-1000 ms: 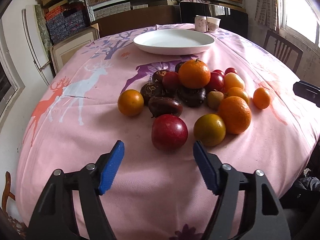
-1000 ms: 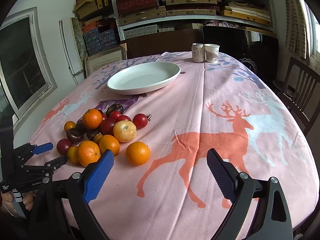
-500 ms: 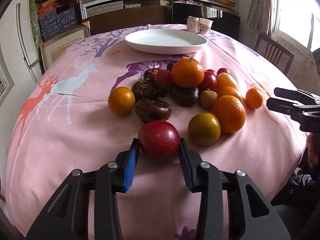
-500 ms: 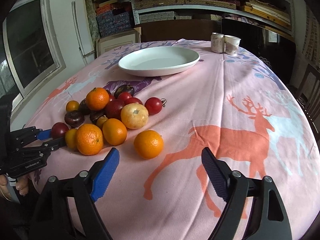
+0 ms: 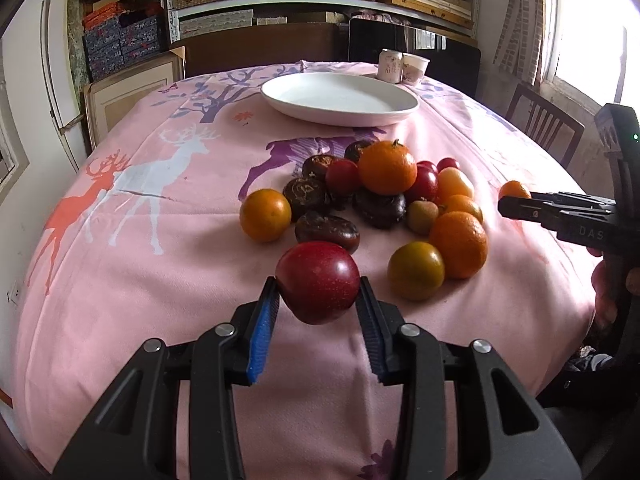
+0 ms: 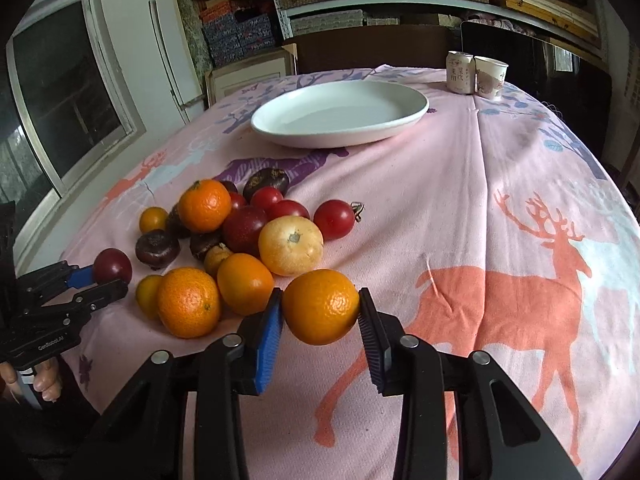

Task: Organize fruits
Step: 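Grasp a red tomato with the left gripper while the right gripper grasps an orange, then carry both fruits to the white plate and open both grippers to release them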

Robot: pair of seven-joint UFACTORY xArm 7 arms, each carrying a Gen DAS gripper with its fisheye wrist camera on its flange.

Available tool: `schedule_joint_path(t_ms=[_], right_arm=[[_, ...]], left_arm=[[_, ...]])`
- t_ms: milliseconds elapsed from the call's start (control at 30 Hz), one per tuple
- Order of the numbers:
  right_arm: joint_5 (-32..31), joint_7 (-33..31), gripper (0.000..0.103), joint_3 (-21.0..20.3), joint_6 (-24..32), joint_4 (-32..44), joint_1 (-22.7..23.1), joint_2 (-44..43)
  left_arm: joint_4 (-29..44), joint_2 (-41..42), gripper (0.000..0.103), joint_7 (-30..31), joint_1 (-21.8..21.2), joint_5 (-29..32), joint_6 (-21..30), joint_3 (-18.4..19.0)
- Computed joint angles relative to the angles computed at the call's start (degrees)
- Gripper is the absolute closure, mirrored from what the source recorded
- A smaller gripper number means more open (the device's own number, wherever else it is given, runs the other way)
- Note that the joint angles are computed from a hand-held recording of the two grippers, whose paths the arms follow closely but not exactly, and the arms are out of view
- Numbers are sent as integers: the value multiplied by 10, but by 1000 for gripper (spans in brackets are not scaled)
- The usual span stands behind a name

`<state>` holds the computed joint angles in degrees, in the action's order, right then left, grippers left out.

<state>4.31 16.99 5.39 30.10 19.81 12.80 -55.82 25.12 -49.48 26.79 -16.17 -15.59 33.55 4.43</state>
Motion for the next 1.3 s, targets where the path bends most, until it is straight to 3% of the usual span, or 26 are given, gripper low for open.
schedule_joint_path(t_ms=[200, 400, 533, 667, 733, 767, 833, 900, 1033, 1100, 1200, 1300], right_arm=[[0, -29, 66, -32, -46, 66, -17, 70], [21, -69, 65, -63, -89, 208, -25, 261], [41, -79, 65, -68, -83, 290, -41, 370], [47, -83, 65, -58, -79, 321, -58, 417], [64, -98, 53, -59, -88, 317, -55, 418], [72, -104, 52, -59, -102, 307, -55, 410], [50, -91, 52, -45, -119, 286, -67, 389], [56, -90, 52, -46, -134, 257, -60, 355], [86, -94, 37, -60, -182, 156, -31, 251], [86, -73, 35, -53, -199, 97, -35, 196], [60, -27, 35, -19, -172, 39, -71, 129], [57, -7, 35, -33, -143, 6, -63, 72]], left_arm=[[108, 106, 64, 22, -50, -50, -23, 27], [324, 328, 64, 23, -64, -107, -2, 6], [440, 453, 64, -38, -29, -48, 16, -44], [508, 533, 63, -86, -5, 10, 42, -76], [501, 534, 61, -86, 8, 10, 24, -89], [495, 528, 59, -75, 16, -5, 21, -96], [469, 500, 44, -63, 25, -23, 3, -103], [429, 459, 42, -50, 28, -37, -24, -104], [313, 333, 37, 22, 10, -100, -42, -76], [252, 266, 36, 49, -5, -111, -40, -58], [163, 163, 36, 81, -24, -99, -28, -42], [85, 70, 36, 90, -34, -69, -5, -37]])
